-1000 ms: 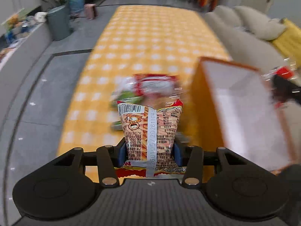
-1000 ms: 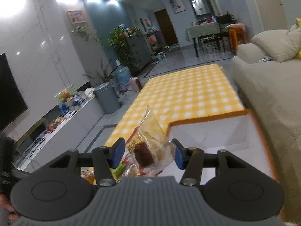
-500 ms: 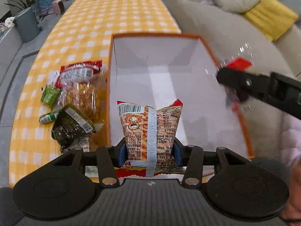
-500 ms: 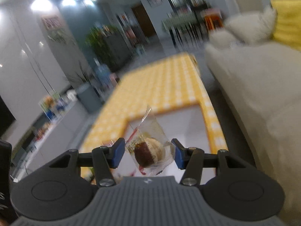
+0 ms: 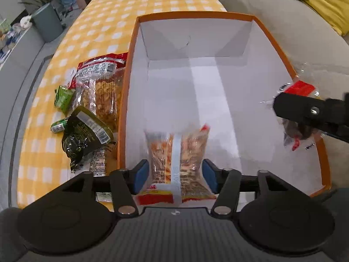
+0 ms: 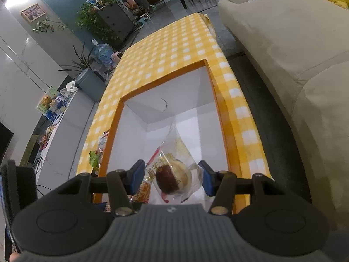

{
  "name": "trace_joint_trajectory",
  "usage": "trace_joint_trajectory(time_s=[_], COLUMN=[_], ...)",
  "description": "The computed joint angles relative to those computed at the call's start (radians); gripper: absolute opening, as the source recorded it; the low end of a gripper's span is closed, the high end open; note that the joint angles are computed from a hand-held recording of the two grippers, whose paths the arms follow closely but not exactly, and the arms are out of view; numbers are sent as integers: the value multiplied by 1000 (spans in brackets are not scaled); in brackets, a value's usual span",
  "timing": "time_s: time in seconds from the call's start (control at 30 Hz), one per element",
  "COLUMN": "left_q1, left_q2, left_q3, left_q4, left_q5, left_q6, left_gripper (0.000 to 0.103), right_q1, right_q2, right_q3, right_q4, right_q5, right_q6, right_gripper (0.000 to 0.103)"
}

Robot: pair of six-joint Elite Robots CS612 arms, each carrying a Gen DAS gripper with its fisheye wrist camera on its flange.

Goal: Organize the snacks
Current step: 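Lift both held bags and carry them over the orange box, then open the left tool to drop the peanut bag while the right tool lowers the bun bag into the box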

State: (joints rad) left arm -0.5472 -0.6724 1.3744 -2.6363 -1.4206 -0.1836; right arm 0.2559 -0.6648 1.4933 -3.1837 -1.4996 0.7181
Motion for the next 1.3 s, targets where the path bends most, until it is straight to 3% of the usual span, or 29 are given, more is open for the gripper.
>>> trace_joint_trajectory(time_s=[0.23,0.37,0.5,0.63,0.9,1.03,1.17,1.3], left_q1=[13,35,51,72,114,127,137,146], left_q2=[-24,-66,-95,-103,-101,-102,-98,-96], left_q3=[14,56,85,92,89,93,90,86], left_q4=[7,-61,-125,-149,-117,-117,-105,-96], left_q5=[-55,-99,-66,-52,-89,-110,-127,-138], left_q6=[15,12,-16,-56,-123,-128,-129,-138], left_gripper=[75,78,79,81,81,81,81,81], right_q1=[-1,-1,6,11,16,35,28,43], right_q2=[3,13,26,47,117,133,140,151], right_q3=[-13,-33,-64,-101,-208,-269,-273,-302], right_q4=[32,62,107,145,259,399,411,466], right_q5=[1,25,55,105,240,165,200,145], right_q6=[-10,-24,-60,-81,0,-28,12,-23], right_gripper=[52,52,52,53,52,52,52,52])
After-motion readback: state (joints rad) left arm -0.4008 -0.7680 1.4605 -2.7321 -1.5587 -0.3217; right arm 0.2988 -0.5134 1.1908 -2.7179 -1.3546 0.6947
